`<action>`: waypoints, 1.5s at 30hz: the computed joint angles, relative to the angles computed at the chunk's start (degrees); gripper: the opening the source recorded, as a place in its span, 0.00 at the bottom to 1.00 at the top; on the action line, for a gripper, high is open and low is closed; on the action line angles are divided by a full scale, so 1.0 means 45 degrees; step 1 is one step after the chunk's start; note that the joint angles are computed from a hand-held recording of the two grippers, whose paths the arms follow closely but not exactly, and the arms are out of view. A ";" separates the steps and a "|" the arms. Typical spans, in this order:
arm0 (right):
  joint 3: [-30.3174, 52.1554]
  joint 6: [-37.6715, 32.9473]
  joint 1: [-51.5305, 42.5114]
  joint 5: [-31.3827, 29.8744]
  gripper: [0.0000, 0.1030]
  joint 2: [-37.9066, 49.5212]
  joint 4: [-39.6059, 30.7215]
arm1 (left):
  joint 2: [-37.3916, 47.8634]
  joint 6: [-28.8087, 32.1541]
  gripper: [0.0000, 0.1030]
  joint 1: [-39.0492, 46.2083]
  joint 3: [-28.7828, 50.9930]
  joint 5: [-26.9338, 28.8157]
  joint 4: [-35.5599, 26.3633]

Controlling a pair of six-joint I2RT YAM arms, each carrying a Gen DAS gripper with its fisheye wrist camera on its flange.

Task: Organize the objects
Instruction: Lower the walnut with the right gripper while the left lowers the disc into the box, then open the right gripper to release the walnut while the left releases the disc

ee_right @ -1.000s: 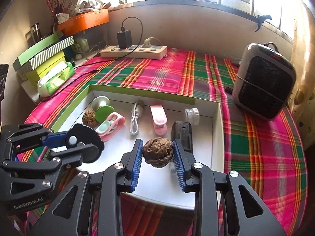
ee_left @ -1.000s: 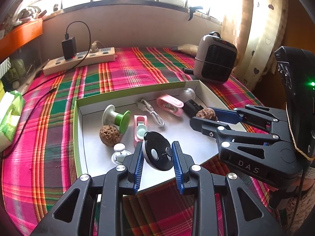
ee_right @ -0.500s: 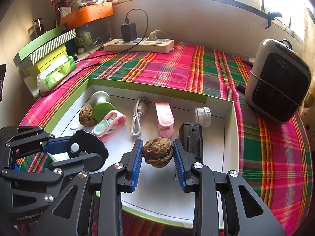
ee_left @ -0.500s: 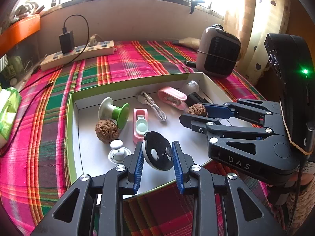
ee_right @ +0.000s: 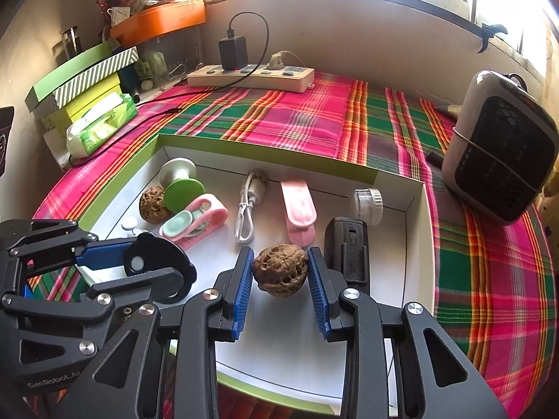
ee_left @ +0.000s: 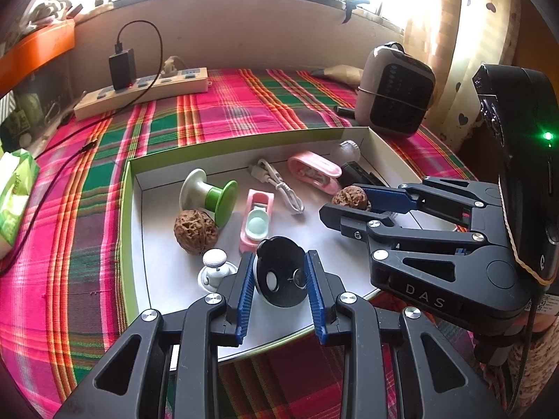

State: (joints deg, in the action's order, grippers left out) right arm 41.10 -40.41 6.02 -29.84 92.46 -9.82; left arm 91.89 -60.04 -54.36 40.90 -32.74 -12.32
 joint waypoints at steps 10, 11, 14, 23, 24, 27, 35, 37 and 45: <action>-0.0077 -0.0070 0.0081 -0.0005 0.32 0.0004 0.0038 | 0.0016 -0.0028 0.26 0.0012 -0.0001 0.0011 -0.0007; -0.0057 -0.0101 0.0067 -0.0032 0.32 0.0022 -0.0004 | 0.0010 -0.0041 0.26 0.0013 -0.0012 0.0015 0.0002; -0.0082 -0.0072 0.0095 0.0033 0.32 0.0020 0.0045 | -0.0002 -0.0038 0.26 0.0018 -0.0049 0.0018 0.0030; 0.0019 -0.0010 0.0108 0.0137 0.32 0.0161 -0.0004 | -0.0028 -0.0074 0.27 0.0027 -0.0088 0.0014 0.0012; 0.0017 -0.0002 0.0097 0.0126 0.32 0.0149 0.0003 | -0.0035 -0.0100 0.27 0.0025 -0.0091 0.0017 -0.0004; 0.0037 0.0027 0.0051 0.0067 0.32 0.0128 -0.0073 | -0.0027 -0.0123 0.27 0.0004 -0.0065 -0.0016 -0.0095; 0.0018 0.0177 -0.0024 0.0003 0.33 0.0008 -0.0155 | -0.0094 -0.0304 0.28 -0.0096 0.0008 -0.0137 -0.0433; -0.0030 0.0236 -0.0065 -0.0015 0.37 -0.0051 -0.0132 | -0.0108 -0.0325 0.28 -0.0110 0.0028 -0.0145 -0.0479; -0.0282 0.0277 -0.0378 -0.0322 0.40 -0.0482 -0.0377 | -0.0209 -0.0887 0.28 -0.0472 0.0207 -0.0495 -0.1075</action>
State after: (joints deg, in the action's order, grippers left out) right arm 39.83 -39.16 4.32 -31.29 90.29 -11.51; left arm 90.95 -64.03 -56.48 41.83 -34.97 -17.16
